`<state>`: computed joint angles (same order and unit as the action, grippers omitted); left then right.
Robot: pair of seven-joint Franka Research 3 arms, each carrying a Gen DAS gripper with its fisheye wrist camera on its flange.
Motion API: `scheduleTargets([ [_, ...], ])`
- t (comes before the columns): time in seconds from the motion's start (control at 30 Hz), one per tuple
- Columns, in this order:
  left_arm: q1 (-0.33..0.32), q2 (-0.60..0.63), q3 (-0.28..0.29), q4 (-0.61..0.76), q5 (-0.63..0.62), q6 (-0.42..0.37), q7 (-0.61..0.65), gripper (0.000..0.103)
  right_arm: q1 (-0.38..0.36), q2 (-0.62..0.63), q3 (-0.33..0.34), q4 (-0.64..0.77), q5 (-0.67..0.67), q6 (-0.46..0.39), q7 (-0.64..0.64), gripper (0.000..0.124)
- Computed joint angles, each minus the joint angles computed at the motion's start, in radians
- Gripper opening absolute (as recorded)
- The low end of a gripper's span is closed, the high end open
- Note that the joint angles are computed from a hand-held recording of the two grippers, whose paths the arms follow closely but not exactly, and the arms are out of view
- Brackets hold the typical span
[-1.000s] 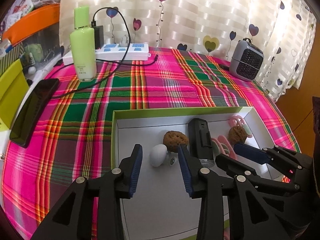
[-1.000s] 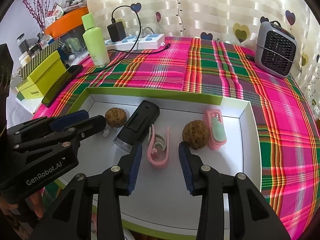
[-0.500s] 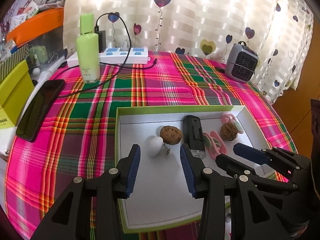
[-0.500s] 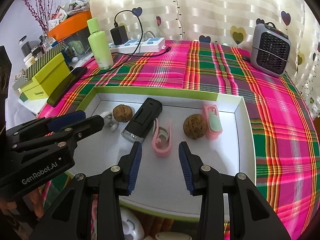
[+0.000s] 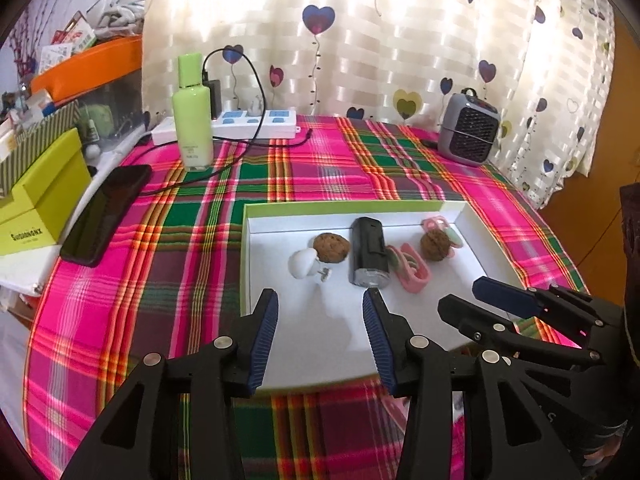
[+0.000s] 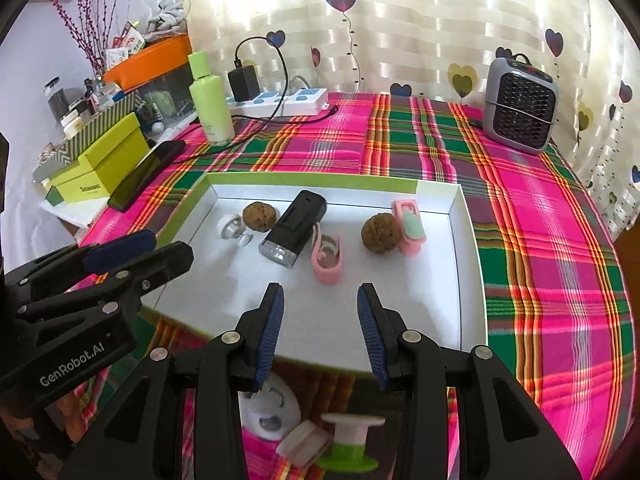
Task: Organize objects
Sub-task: 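Withdraw both grippers from the lid toward the remaining items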
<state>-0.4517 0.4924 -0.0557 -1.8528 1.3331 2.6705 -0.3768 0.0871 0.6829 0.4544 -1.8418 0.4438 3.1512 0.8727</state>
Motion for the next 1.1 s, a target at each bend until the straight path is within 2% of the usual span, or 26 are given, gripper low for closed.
scheduleTargets([
  [0.17,-0.013,-0.022,-0.007,-0.028,0.016,-0.021,-0.026,0.043,-0.088,-0.018,0.098,-0.064,0.015,0.040,-0.030,0.040],
  [0.63,-0.024,-0.061,-0.044,-0.093,0.068,-0.050,-0.121,0.043,-0.234,-0.042,0.230,-0.218,-0.125,0.162,0.062,0.040],
  [0.8,-0.024,-0.069,-0.057,-0.109,0.099,-0.046,-0.155,0.043,-0.270,-0.050,0.248,-0.266,-0.190,0.206,0.115,0.040],
  [0.97,-0.024,-0.065,-0.066,-0.116,0.121,-0.032,-0.186,0.043,-0.262,-0.066,0.219,-0.304,-0.244,0.242,0.174,0.040],
  [1.1,-0.023,-0.063,-0.069,-0.122,0.143,-0.015,-0.207,0.043,-0.303,-0.064,0.238,-0.330,-0.304,0.263,0.227,0.040],
])
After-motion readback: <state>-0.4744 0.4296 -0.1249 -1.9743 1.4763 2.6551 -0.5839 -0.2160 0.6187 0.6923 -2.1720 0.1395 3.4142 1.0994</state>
